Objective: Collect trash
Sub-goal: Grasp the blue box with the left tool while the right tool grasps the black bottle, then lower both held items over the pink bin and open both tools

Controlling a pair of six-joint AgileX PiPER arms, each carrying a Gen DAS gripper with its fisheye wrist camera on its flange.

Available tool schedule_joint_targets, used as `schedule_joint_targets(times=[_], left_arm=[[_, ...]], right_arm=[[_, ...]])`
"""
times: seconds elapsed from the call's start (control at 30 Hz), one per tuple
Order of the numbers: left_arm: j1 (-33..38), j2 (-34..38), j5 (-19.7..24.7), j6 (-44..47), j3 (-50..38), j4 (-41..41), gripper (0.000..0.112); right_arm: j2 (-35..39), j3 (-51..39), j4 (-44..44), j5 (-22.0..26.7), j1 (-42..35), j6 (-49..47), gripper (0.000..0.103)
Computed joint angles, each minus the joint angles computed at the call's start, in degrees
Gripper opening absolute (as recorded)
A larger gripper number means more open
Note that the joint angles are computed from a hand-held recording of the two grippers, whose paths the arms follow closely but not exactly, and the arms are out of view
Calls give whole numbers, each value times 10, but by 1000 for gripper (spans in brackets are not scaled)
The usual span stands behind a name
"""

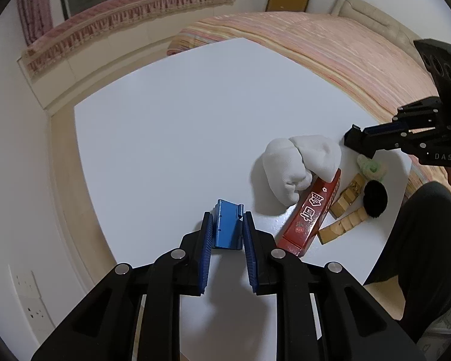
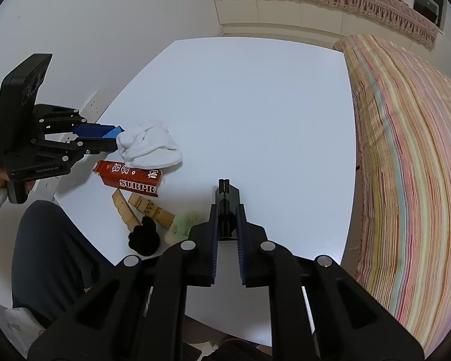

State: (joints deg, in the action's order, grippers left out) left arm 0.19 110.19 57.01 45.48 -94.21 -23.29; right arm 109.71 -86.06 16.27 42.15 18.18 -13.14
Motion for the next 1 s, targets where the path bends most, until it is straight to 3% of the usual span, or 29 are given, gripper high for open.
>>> schedule_joint_targets(times=[0.5, 1.0], left_arm=[[21, -105, -10, -13, 88, -44, 20], [11, -253, 5, -15, 209, -89, 20]], right_arm=[[-73, 43, -35, -21, 23, 44, 8], [-223, 174, -45, -58, 81, 90, 8]])
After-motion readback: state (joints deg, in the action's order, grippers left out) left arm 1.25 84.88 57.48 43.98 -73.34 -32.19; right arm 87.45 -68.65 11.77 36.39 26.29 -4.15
